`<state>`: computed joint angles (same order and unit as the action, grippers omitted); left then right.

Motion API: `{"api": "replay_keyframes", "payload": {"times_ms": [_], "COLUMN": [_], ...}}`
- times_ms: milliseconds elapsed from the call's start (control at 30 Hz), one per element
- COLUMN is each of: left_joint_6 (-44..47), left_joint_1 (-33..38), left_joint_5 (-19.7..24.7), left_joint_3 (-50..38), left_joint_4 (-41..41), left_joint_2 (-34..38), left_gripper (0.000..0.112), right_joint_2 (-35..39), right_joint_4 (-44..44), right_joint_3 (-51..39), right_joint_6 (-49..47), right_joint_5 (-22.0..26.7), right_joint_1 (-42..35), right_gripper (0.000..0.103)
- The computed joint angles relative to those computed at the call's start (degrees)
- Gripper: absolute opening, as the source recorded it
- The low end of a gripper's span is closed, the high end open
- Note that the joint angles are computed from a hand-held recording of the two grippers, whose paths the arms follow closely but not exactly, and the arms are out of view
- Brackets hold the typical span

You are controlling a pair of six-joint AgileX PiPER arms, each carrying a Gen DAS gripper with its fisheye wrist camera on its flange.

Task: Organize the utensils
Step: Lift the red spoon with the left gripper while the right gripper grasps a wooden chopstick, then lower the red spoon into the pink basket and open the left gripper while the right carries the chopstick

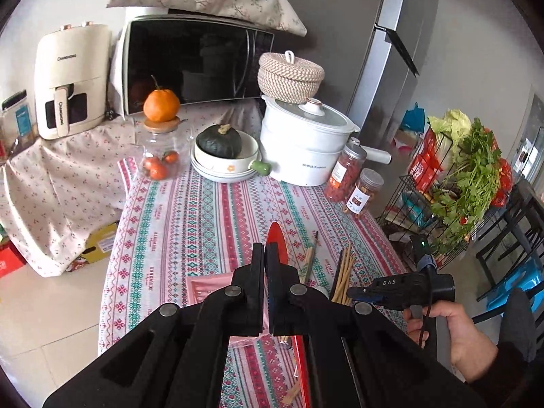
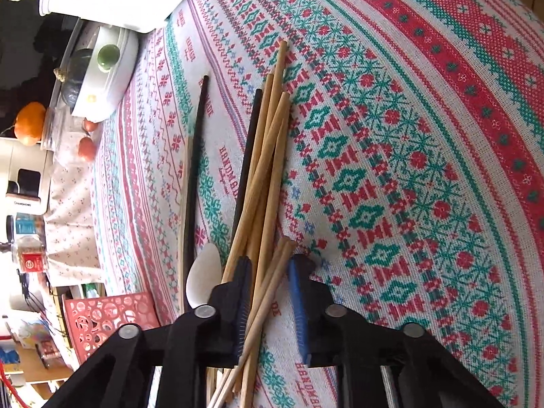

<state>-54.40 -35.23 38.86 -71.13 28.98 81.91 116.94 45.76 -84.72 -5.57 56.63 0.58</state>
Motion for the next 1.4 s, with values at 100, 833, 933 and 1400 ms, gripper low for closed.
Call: {"api": "replay_keyframes", "payload": {"times_ms": [100, 833, 933, 1400], "left_joint_6": [-1.64, -53.88, -55.14, -62.27], "left_joint_1": [2.39, -3.34, -3.85, -2.81], "left_joint_5": [-1.72, 14.80, 16.18, 15.23], "left_joint_3": [2.40, 9.31, 9.64, 11.18], "left_joint_4": [-0.31, 58.65, 62.74, 70.06], "left_joint_2": [-1.62, 4.21, 7.35, 14.56], "left_gripper": [0.000, 0.001, 0.001, 0.001], "right_joint_2": [1.00, -21.29, -23.00, -25.29], "right_joint_4": [2.04, 3.82, 4.70, 4.40], "right_joint_3": [-0.13, 10.29, 10.33, 10.48], "right_joint_6": [-0.92, -9.99, -11.13, -13.47], "right_joint_5": [-1.26, -13.98, -14.60, -16.44], "right_joint_1": [0.42, 6.50, 6.79, 9.15], "right_gripper": [0.006, 0.004, 0.004, 0.004]}}
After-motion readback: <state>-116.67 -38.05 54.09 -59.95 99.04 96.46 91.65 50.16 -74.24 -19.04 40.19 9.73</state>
